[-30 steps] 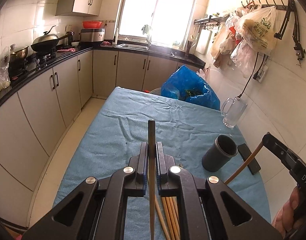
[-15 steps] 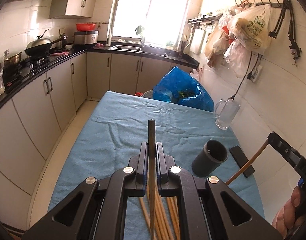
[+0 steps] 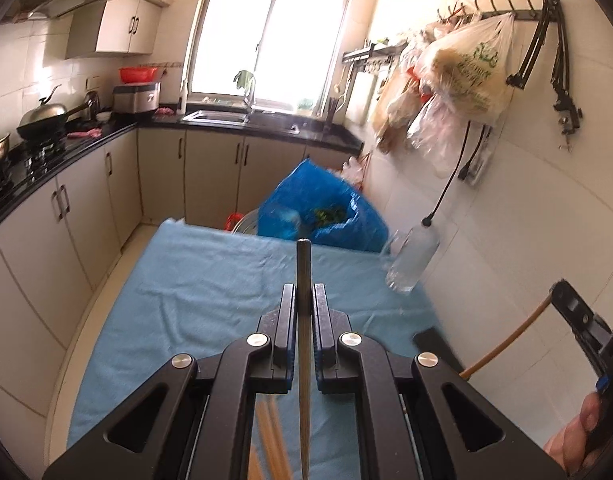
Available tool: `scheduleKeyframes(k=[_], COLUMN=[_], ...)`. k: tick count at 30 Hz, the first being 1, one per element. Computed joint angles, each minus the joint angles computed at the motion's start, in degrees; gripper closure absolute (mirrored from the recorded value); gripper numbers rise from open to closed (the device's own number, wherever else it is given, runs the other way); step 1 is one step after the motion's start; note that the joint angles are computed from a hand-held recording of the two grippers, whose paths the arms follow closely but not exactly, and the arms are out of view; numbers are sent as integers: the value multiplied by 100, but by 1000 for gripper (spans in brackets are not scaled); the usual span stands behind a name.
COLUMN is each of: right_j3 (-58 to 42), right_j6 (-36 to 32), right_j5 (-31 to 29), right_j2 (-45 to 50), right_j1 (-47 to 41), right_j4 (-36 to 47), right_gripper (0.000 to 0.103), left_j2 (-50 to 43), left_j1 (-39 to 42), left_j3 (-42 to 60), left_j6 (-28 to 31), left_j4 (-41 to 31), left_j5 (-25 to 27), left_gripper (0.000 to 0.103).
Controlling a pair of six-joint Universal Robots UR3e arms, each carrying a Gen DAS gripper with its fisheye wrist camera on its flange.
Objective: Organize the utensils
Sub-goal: 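Lower the left tool's chopstick into the cup while the right tool inserts its own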
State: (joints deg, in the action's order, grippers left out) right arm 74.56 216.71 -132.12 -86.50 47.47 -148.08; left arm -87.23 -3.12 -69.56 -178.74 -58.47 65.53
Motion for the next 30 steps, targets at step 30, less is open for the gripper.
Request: scheduleKeyframes(k=[30], right_j3=[1426], right_j6=[298], right_j5=[2966], right_j2=[-265], right_j1=[-2994], right_j4=[-78], right_gripper=[91], left_j2=[-4348], left_j1=[-1475], left_j3=[4544], left_j6=[-1087], left_j4=[-1005], left_j5=[906], left_gripper=[94])
